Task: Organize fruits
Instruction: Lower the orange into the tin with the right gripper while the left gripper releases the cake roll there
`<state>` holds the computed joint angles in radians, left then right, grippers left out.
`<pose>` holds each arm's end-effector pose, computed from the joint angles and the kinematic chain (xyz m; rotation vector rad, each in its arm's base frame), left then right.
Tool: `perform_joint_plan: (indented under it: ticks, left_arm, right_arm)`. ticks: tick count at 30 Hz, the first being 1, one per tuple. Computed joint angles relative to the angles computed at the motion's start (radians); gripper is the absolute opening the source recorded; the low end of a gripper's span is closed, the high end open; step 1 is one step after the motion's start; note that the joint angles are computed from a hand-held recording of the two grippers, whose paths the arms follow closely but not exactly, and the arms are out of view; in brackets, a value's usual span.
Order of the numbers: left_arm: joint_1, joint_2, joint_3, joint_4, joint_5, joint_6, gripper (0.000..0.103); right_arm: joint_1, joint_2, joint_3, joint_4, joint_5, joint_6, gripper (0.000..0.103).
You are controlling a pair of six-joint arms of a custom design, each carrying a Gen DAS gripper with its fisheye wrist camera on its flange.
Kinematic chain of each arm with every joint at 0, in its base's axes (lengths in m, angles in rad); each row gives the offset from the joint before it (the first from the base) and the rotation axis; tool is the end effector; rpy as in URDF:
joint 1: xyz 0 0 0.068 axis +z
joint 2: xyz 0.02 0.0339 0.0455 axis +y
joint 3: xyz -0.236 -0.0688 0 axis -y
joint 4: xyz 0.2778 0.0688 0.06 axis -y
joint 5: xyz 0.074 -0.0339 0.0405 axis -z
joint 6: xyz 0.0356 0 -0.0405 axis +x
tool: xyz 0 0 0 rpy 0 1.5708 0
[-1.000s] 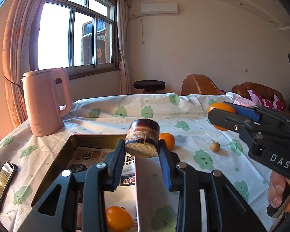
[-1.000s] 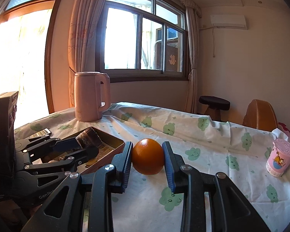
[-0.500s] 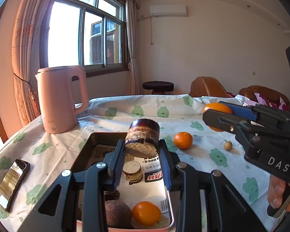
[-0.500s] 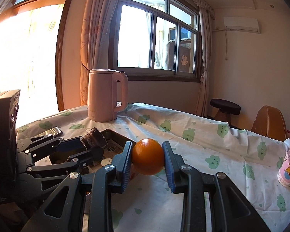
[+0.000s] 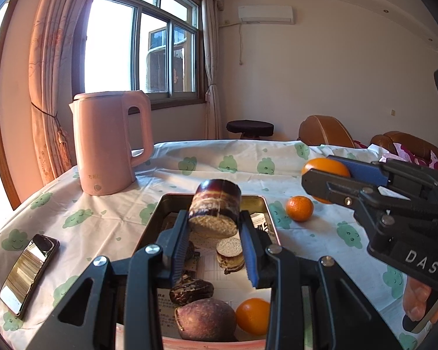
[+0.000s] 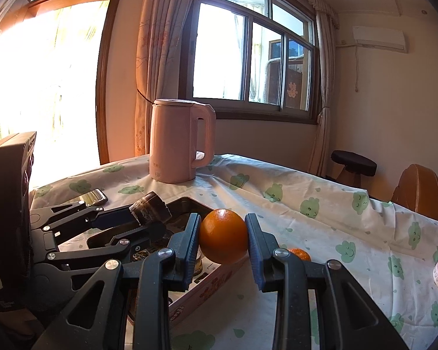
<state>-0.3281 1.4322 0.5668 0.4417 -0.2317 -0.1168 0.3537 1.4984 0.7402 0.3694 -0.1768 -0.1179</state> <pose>0.2982 -0.0929 0.1300 0.0607 1.9820 -0.0574 0.3232 0.1260 0.1601 -0.5724 1.8824 0.3279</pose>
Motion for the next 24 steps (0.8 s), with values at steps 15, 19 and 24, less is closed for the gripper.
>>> perform_joint_plan:
  ticks: [15, 19, 24]
  left_arm:
    - [0.087, 0.011, 0.011, -0.032, 0.030, 0.016, 0.036]
    - [0.104, 0.028, 0.025, -0.044, 0.036, 0.025, 0.035]
    - [0.121, 0.053, 0.041, -0.050, 0.046, 0.036, 0.035]
  right_arm:
    - [0.055, 0.095, 0.074, -0.009, 0.020, -0.009, 0.033]
    - [0.067, 0.118, 0.091, -0.014, 0.025, -0.009, 0.033]
    - [0.082, 0.158, 0.118, -0.022, 0.029, -0.012, 0.033]
